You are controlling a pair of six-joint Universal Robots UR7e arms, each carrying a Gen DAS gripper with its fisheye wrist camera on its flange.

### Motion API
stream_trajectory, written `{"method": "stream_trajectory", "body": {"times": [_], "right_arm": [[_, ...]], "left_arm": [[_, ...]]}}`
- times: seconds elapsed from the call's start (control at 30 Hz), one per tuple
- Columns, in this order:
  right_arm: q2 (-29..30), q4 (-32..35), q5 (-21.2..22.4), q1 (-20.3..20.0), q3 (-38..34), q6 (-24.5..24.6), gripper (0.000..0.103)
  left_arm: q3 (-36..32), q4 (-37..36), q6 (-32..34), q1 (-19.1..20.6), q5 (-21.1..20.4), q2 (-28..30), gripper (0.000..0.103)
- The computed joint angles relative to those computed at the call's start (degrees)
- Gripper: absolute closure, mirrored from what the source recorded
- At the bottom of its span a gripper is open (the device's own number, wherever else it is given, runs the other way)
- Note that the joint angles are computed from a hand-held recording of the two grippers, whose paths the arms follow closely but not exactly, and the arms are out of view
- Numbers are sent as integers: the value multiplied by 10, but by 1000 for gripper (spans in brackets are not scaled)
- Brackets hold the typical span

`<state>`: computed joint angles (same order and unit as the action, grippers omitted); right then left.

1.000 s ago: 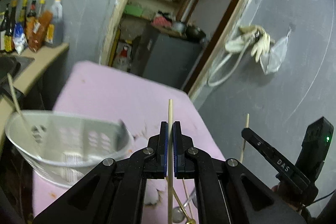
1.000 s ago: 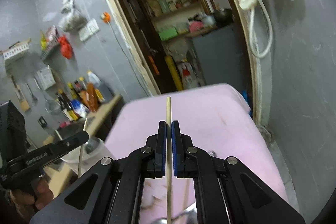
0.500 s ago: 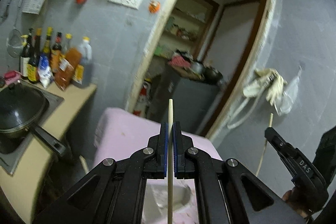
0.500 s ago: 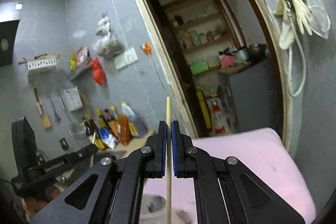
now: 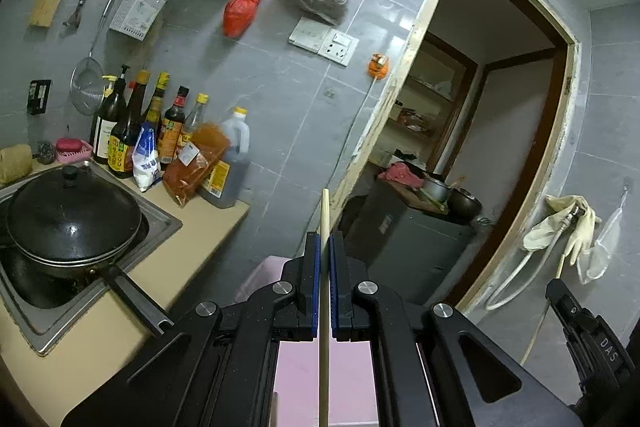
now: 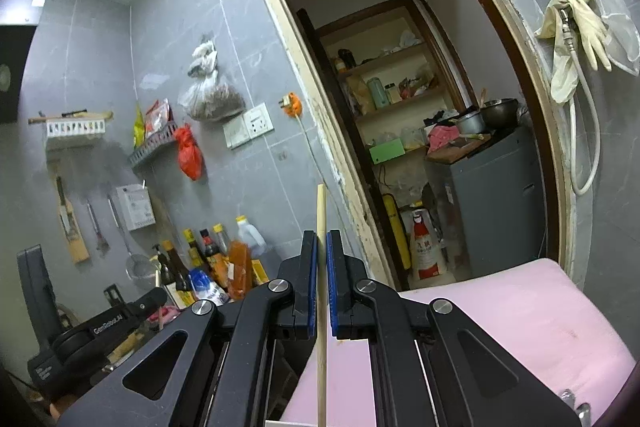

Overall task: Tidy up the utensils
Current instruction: 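Lift both chopsticks and carry them over the white caddy, then open both tools to drop the chopsticks into the caddy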

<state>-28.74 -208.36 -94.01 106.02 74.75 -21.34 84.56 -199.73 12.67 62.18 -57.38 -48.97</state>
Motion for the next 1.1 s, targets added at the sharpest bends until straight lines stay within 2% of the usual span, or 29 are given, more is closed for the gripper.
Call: {"method": "stream_trajectory", "body": {"times": [0.27,0.43,0.67,0.87,1.0,1.1], "right_arm": [[32,11,-22,-2,-23,-39,100],[38,28,-33,-5,-21,-45,100],[31,43,-41,-10,-3,-39,100],[13,62,-46,-9,22,-39,98],[-1,64,-45,-8,40,-38,93],[-16,53,-42,-6,58,-39,80]], "left_arm": [[-2,-35,26,11,14,27,101],[14,-50,50,10,21,33,101],[52,-23,79,9,14,18,101],[78,43,43,11,1,-9,100],[90,74,31,7,-8,-24,97],[98,81,27,1,-17,-33,86]]}}
